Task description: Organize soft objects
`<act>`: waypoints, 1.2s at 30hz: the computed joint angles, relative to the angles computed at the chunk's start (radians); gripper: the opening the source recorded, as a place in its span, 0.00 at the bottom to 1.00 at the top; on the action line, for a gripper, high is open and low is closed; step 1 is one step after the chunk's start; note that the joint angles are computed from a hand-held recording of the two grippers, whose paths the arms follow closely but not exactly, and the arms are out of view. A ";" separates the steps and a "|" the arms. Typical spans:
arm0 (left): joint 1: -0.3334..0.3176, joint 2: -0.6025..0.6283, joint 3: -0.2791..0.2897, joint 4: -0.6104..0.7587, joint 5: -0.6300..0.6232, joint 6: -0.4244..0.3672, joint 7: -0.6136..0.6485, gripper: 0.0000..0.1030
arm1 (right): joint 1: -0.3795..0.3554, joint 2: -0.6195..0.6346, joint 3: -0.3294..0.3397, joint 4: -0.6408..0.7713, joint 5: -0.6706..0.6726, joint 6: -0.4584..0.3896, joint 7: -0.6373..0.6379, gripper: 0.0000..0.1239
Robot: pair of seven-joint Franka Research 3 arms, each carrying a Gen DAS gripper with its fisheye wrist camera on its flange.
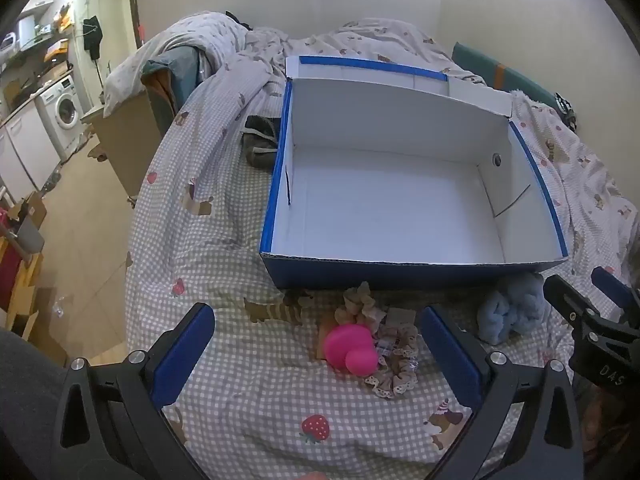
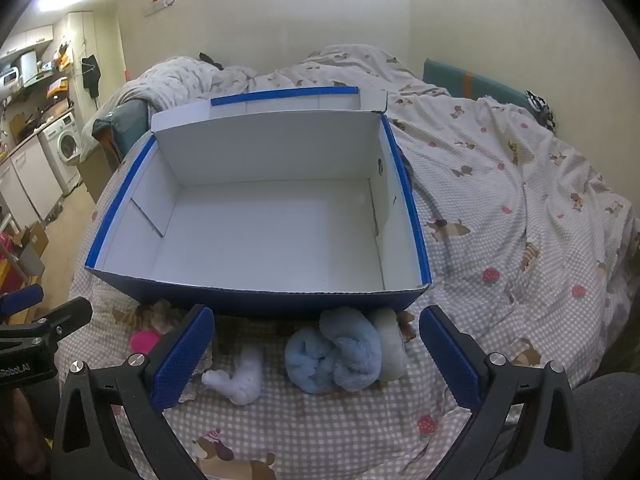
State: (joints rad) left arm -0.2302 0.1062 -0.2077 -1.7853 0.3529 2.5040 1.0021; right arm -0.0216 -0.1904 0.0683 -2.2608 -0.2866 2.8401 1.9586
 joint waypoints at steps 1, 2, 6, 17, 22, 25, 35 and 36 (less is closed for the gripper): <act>0.000 0.000 0.000 -0.001 -0.001 0.002 0.001 1.00 | 0.000 0.000 0.000 0.000 0.000 0.000 0.001 0.83; 0.000 0.000 0.000 -0.001 0.000 0.003 0.001 1.00 | -0.001 0.000 0.001 0.000 -0.004 0.000 0.004 0.83; 0.001 -0.002 0.001 -0.004 0.003 0.011 0.002 1.00 | 0.003 0.002 -0.002 0.002 0.005 -0.004 -0.003 0.83; -0.004 -0.007 0.001 -0.002 0.020 0.001 -0.009 1.00 | -0.001 0.000 0.000 0.001 -0.012 0.009 0.017 0.83; -0.001 -0.023 0.004 -0.020 0.043 0.022 -0.036 1.00 | -0.004 -0.002 0.002 -0.004 -0.012 0.014 0.016 0.83; 0.000 -0.025 0.004 -0.022 0.053 0.021 -0.050 1.00 | -0.004 0.004 0.005 0.008 -0.017 0.005 0.015 0.83; -0.007 -0.022 0.003 -0.015 0.114 0.008 -0.076 1.00 | 0.001 0.004 0.002 0.008 -0.022 0.004 0.016 0.83; -0.008 -0.022 0.002 -0.014 0.117 0.005 -0.077 1.00 | 0.002 0.004 0.001 0.008 -0.019 0.004 0.015 0.83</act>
